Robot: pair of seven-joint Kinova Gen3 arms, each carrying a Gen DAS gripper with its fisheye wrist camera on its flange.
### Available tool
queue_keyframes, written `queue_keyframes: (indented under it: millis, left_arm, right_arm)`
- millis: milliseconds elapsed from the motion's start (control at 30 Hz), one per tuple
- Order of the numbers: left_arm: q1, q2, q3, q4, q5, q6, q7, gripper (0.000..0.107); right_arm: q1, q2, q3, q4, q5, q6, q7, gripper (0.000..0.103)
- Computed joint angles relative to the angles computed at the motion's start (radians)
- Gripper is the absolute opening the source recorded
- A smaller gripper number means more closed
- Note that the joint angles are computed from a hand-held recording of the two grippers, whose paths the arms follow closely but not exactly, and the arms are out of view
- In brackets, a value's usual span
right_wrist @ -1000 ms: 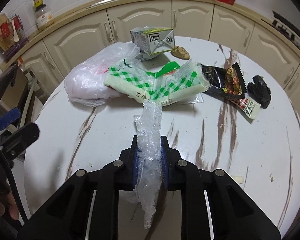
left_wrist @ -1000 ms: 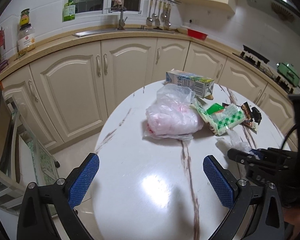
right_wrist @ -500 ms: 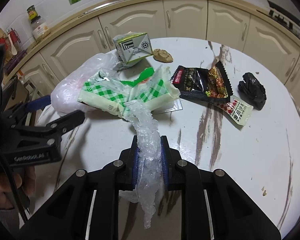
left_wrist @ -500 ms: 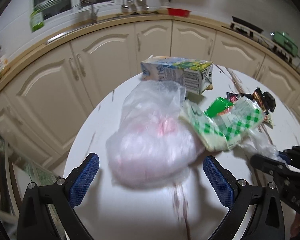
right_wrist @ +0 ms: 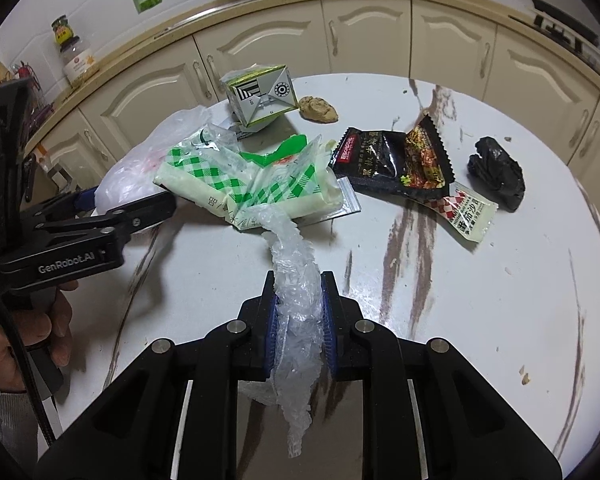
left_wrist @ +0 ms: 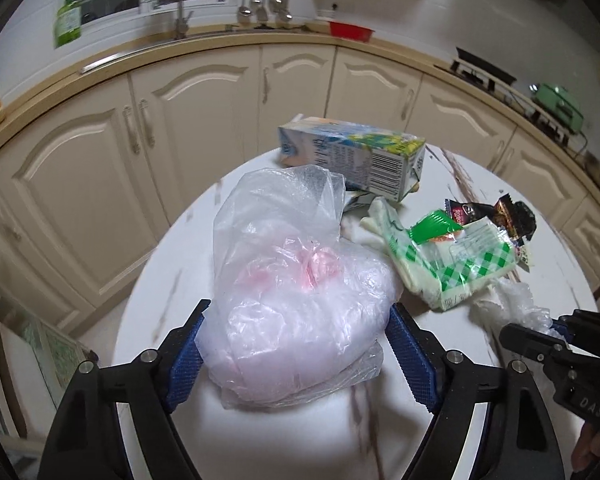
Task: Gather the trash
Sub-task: 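Grasp the clear crumpled plastic with the right tool while the left grasps the pink bag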
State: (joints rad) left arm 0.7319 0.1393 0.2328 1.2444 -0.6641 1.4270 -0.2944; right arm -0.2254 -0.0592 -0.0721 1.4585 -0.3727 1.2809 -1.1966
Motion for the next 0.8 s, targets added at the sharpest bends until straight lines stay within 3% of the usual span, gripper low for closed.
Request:
queue_keyframes:
  millis: [200, 400, 600, 800]
  left_arm:
    - [0.115, 0.003, 0.047, -0.028, -0.115, 0.165, 0.148, 0.080]
    - [0.267, 0.063, 0.063, -0.133, -0.213, 0.306, 0.199, 0.080]
    - [0.407, 0.128, 0.026, -0.255, -0.289, 0.372, 0.182, 0.080]
    - [0.543, 0.226, -0.030, -0.450, -0.367, 0.427, 0.086, 0.080]
  right_arm:
    - [0.013, -0.038, 0.020, 0.016, -0.028, 0.019, 0.021, 0.018]
    - [0.032, -0.087, 0.055, 0.028, -0.066, 0.043, 0.048, 0.018]
    - [0.055, -0.144, 0.112, 0.027, -0.109, 0.074, 0.092, 0.018]
    - [0.085, -0.189, 0.194, 0.013, -0.163, 0.112, 0.142, 0.018]
